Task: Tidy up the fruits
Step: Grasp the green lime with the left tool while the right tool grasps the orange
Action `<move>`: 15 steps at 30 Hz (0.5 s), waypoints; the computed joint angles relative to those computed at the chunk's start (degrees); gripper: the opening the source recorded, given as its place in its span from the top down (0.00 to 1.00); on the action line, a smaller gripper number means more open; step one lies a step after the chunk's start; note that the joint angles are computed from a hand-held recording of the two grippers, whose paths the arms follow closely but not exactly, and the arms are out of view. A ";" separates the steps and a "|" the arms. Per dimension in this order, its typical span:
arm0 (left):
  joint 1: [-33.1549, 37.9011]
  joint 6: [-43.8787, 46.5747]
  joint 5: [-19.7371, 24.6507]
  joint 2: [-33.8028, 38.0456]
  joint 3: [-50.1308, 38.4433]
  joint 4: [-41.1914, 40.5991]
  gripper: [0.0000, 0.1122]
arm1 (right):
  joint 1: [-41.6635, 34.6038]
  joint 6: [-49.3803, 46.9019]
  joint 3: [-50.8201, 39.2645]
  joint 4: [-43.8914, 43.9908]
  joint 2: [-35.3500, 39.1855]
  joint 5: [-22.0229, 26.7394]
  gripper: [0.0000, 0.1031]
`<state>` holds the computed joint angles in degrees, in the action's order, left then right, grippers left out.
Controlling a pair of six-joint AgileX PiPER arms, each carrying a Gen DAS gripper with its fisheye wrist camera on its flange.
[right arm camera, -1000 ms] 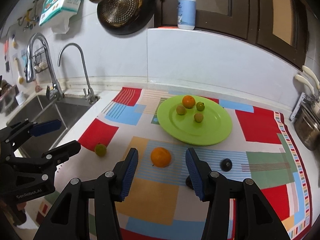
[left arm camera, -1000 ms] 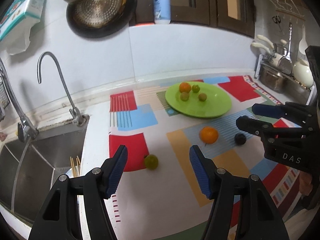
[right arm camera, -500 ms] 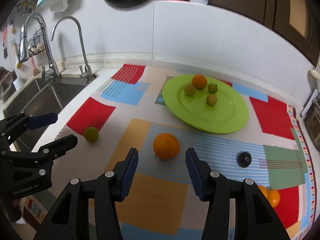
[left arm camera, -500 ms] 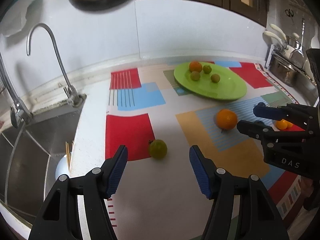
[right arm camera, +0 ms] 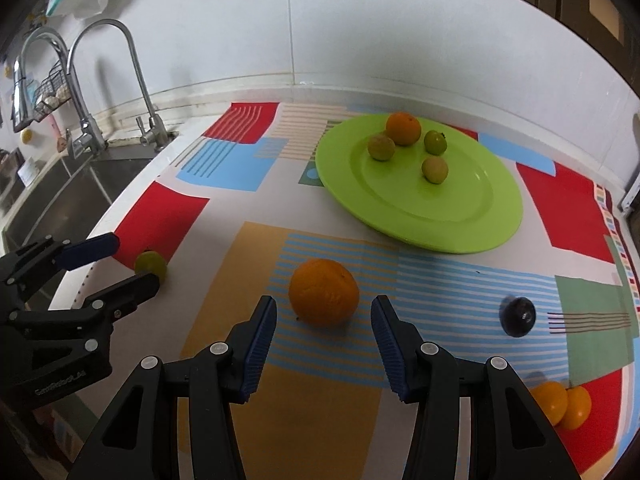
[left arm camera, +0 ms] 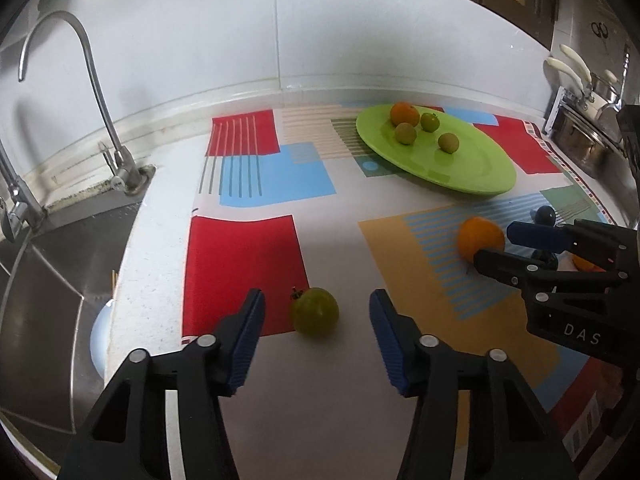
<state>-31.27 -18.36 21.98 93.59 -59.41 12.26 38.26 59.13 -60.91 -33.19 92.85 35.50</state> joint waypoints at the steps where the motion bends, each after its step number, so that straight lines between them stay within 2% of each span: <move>1: 0.05 0.50 0.25 0.51 -0.41 -0.50 0.55 | -0.31 -0.33 -0.01 0.37 0.17 -0.37 0.51; 9: 0.25 2.40 1.84 2.24 -1.43 -2.81 0.64 | -2.32 -3.50 -0.46 3.13 1.75 -2.54 0.51; 12: 0.39 2.81 2.11 2.53 -1.49 -3.40 0.72 | -2.69 -4.57 -0.49 3.98 2.08 -3.36 0.52; 15: 0.74 3.71 2.15 2.48 -1.50 -4.74 0.75 | -2.57 -4.74 -0.68 3.63 2.28 -3.36 0.59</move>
<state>-30.53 -14.64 24.13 96.07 -60.91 7.52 35.69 54.39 -61.59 -29.56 95.14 32.15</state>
